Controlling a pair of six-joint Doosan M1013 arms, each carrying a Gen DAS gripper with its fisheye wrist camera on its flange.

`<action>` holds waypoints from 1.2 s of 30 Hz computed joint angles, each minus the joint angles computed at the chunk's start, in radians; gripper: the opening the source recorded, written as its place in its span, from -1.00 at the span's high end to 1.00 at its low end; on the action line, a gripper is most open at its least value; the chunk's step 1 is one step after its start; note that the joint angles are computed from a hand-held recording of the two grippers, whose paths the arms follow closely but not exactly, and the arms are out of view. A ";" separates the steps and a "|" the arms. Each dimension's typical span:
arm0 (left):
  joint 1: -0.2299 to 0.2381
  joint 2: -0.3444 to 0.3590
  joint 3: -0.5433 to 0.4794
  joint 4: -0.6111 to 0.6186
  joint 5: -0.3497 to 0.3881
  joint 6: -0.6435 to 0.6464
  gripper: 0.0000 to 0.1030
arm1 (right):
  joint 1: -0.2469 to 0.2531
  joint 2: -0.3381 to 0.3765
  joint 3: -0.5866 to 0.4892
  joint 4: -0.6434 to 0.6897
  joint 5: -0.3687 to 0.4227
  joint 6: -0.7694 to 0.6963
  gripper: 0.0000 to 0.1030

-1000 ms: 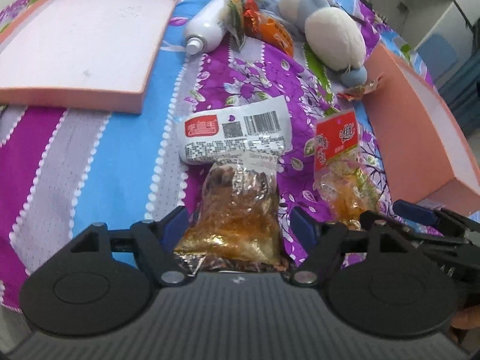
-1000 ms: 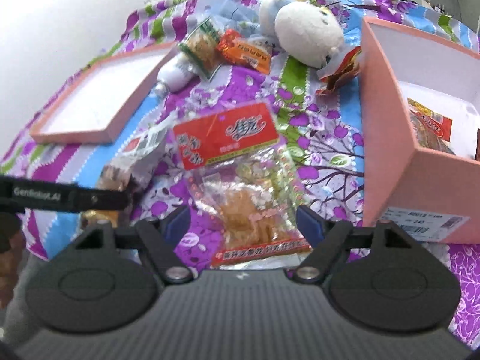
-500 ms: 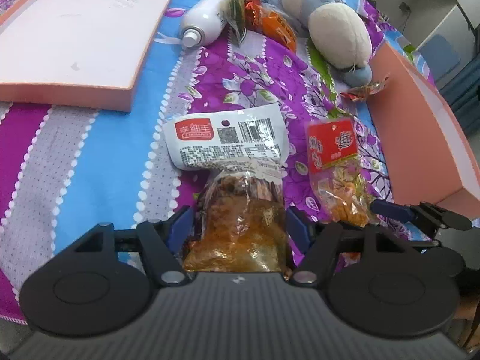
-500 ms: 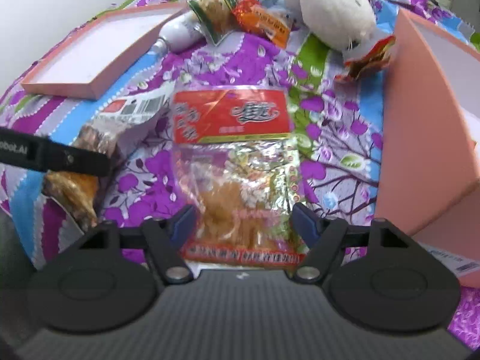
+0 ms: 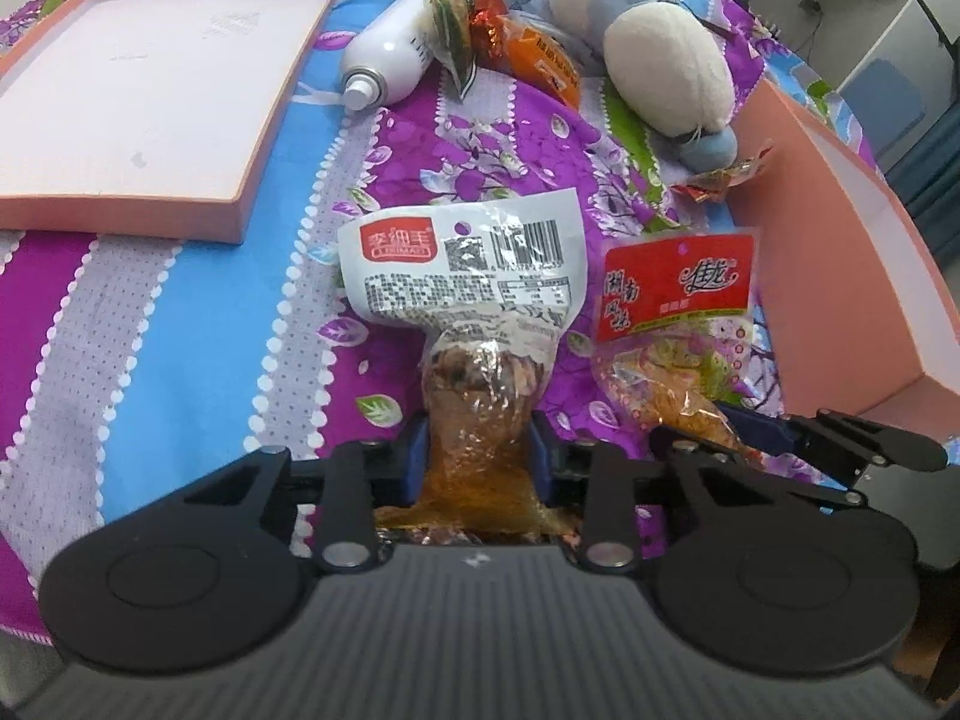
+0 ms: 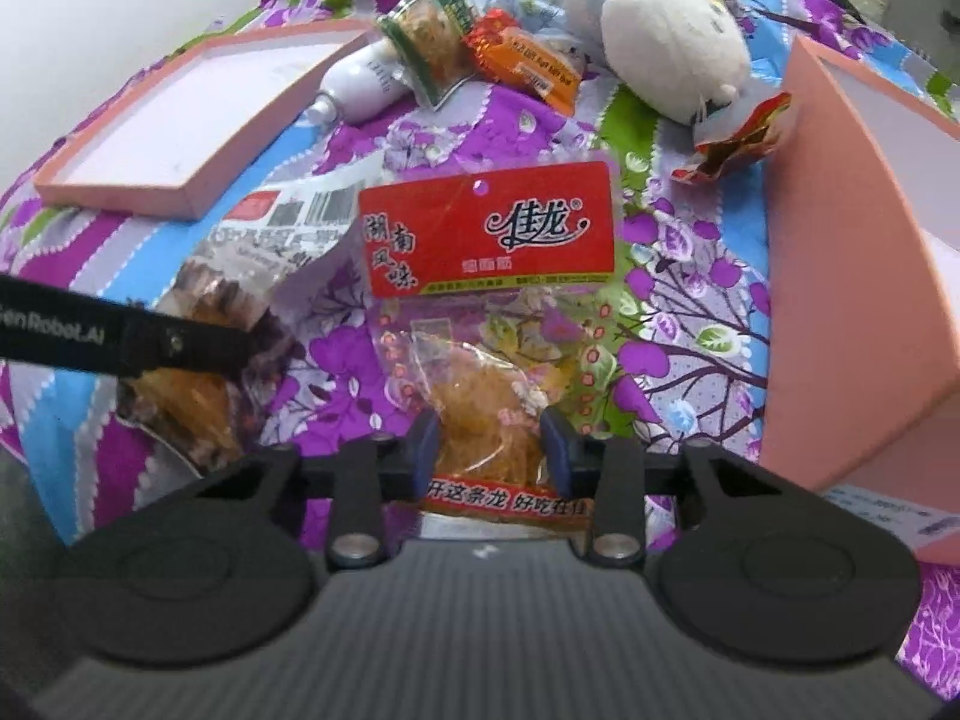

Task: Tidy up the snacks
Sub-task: 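Lift the shrimp bag and red-labelled packet and carry both over the pink box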

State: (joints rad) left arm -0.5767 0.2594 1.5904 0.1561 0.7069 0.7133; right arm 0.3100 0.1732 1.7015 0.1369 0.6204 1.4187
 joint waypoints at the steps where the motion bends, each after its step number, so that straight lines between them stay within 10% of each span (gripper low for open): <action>1: -0.003 -0.003 -0.003 0.006 0.005 -0.004 0.26 | -0.001 -0.006 0.002 0.008 -0.006 0.004 0.24; 36: -0.138 -0.144 -0.118 0.348 0.004 -0.154 0.26 | -0.004 -0.270 0.035 -0.386 -0.178 0.571 0.23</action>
